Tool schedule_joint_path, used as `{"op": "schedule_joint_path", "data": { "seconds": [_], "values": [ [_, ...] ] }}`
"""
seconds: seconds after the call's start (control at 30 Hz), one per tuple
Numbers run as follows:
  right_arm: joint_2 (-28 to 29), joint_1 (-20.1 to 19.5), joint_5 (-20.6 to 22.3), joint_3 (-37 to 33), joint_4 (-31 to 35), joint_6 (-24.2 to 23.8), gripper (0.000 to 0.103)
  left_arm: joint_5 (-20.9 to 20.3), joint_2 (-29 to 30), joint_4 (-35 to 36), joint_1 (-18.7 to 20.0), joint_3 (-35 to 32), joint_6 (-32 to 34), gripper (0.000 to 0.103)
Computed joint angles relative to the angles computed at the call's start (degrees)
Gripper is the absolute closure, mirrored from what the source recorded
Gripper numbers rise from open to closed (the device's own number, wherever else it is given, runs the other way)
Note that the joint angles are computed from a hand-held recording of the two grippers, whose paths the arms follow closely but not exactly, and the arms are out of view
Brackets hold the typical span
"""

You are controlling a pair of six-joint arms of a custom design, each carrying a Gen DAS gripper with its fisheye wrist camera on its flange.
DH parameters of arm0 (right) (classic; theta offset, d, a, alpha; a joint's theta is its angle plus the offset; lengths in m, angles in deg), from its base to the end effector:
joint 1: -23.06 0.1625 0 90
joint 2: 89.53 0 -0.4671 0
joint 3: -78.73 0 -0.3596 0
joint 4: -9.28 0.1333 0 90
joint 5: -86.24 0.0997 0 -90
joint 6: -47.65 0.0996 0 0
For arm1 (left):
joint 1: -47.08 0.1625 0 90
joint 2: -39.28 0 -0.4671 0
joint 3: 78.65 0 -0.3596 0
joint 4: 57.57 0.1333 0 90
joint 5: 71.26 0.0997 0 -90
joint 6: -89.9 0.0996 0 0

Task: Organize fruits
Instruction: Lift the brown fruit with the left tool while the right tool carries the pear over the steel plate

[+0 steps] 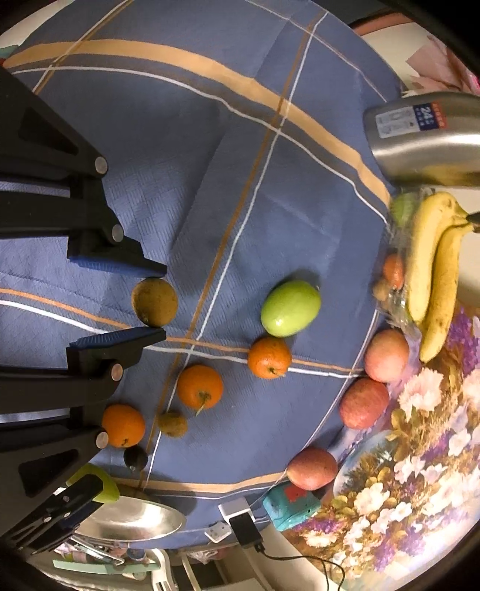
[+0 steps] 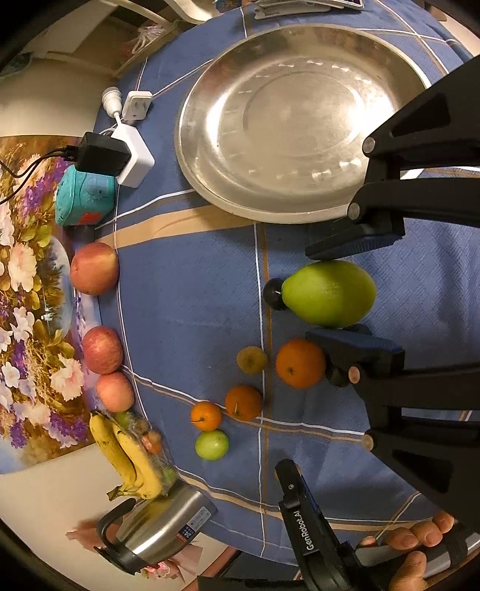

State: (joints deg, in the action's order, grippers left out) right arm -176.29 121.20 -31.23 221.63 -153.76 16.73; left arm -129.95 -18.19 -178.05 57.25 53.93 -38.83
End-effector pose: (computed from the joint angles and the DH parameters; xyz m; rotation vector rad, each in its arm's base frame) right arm 0.1357 -0.3320 0.2747 0.7816 -2.4866 0.2536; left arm -0.3165 -0.2448 0.0782 -0.7338 2.2733 -0.8848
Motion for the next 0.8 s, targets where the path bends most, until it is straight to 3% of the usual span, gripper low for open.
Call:
{"op": "schedule_joint_path", "data": {
  "seconds": [0.43, 0.8],
  "values": [
    [-2.2, -2.5, -3.7, -2.1, -4.8, 0.3, 0.064, 4.2, 5.3, -1.7, 1.4, -6.6, 11.1, 0.074],
    [-2.2, -6.5, -6.5, -5.9, -7.2, 2.8, 0.063, 7.8, 13.8, -4.8, 3.2, -17.0, 29.2, 0.074]
  ]
}}
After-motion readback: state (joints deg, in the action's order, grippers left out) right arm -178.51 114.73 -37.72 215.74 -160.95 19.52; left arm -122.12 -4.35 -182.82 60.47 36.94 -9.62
